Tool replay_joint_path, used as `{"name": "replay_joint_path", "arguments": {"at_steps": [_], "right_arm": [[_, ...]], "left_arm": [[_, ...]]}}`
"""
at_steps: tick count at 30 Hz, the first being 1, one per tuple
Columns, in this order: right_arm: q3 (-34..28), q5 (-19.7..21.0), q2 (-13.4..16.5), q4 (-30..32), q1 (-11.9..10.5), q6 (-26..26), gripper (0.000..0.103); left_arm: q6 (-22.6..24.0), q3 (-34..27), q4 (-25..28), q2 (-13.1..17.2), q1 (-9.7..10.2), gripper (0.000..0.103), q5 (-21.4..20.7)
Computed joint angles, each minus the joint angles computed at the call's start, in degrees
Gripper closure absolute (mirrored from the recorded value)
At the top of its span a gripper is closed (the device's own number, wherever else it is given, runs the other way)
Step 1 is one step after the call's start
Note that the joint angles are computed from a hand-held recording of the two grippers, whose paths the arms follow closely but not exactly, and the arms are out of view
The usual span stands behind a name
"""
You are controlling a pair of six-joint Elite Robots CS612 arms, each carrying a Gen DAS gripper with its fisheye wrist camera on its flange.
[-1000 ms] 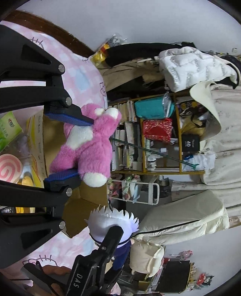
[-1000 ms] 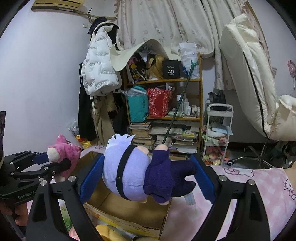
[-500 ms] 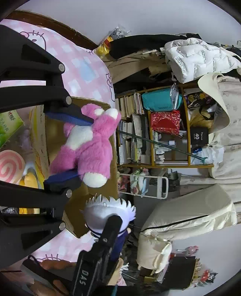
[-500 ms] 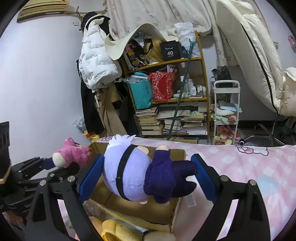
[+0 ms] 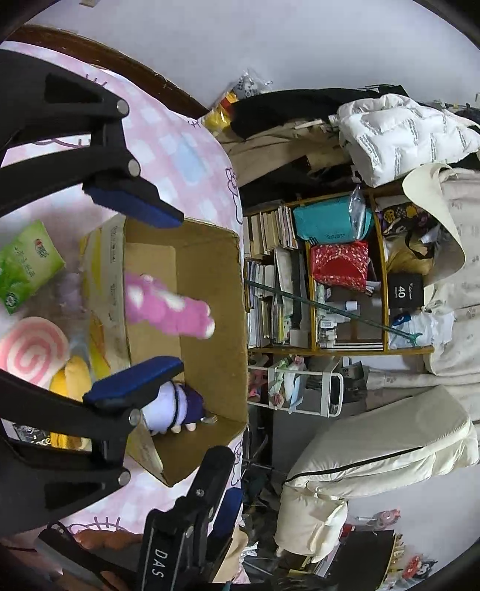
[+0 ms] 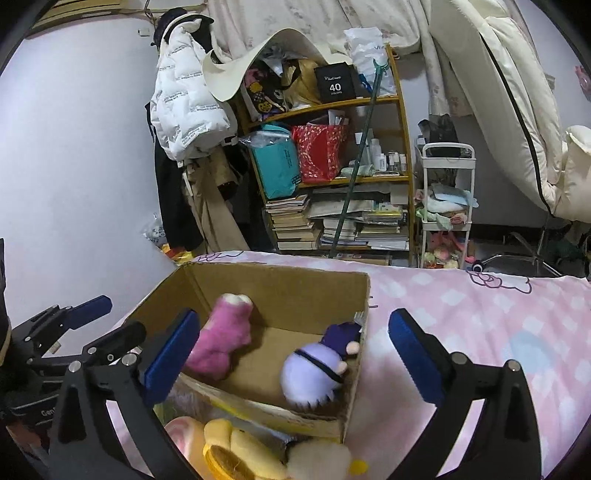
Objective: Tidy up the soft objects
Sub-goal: 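Open both tools to drop the plush toys into the box, then lower left tool onto green tissue pack while right tool lowers onto white pompom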
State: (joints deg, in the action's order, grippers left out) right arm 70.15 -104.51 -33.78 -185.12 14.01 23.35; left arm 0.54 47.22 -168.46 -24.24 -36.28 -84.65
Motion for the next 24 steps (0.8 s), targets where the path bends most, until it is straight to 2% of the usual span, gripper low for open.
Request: {"name": "replay_joint_path", "arguments": {"at_steps": [4, 8, 14, 24], "right_arm": [[1.0, -2.4, -0.8, -0.3, 0.6, -0.8, 0.0], [2.2, -2.3, -1.7, -0.7, 0.8, -0.6, 0.0], [4.5, -3.4, -3.2, -0.8, 1.5, -0.8, 0.0], [7.8, -4.6, -5.1, -0.5, 2.2, 1.8, 0.0]], "left_arm": [[-0.4, 2.5, -0.1, -1.6, -0.05, 0.022, 1.0], [-0.8, 5.7, -1.4, -3.3, -0.24, 0.011, 2.9], [-1.7, 10.1, -0.8, -5.9, -0.21, 0.011, 4.4], [-3.3, 15.4, -0.3, -8.9, -0.29, 0.011, 6.2]]}}
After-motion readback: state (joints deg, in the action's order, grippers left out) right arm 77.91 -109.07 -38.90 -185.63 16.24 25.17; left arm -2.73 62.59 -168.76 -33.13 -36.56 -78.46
